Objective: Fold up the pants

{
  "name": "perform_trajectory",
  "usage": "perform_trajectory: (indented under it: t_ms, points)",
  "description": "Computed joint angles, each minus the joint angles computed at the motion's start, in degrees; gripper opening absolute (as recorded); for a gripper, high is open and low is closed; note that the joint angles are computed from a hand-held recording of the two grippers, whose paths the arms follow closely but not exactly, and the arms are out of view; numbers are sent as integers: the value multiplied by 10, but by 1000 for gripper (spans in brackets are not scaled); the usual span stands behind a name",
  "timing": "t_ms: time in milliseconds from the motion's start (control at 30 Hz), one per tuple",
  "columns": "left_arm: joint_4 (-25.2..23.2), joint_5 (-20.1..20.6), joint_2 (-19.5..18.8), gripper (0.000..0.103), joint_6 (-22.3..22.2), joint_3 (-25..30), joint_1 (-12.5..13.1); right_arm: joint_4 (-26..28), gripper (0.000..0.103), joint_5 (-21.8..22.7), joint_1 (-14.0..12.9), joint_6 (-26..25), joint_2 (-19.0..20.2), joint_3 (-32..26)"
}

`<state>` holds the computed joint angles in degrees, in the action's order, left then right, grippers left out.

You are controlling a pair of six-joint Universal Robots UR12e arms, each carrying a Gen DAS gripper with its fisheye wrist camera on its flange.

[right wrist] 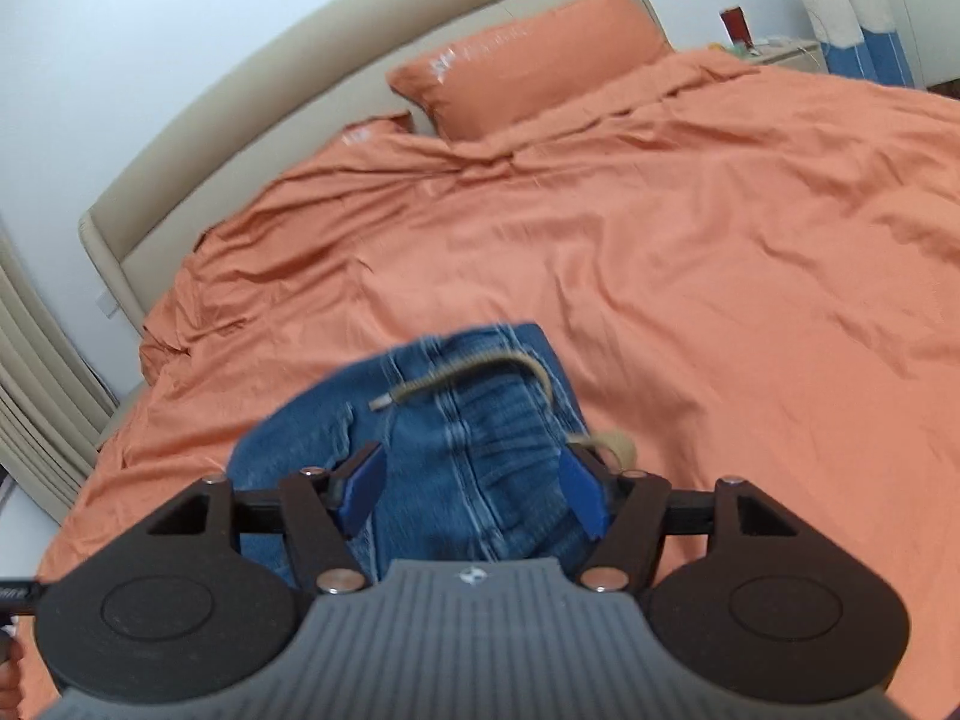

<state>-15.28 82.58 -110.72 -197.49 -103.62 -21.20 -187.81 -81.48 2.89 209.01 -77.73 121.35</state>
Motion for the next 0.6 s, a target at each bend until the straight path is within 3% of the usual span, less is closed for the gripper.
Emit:
perform_trajectory:
  t_ms: [167, 333, 500, 600]
  points:
    - [40, -28, -28, 81, -27, 3, 9, 18, 71, 21, -11, -21, 19, -20]
    - [23, -33, -45, 81, -23, 16, 16, 46, 71, 29, -25, 1, 47, -38]
    - [4, -59, -63, 81, -10, 36, 24, 95, 72, 85, -42, -19, 65, -56]
    - [0, -74, -72, 84, -3, 41, 29, 139, 74, 143, -60, -40, 74, -71]
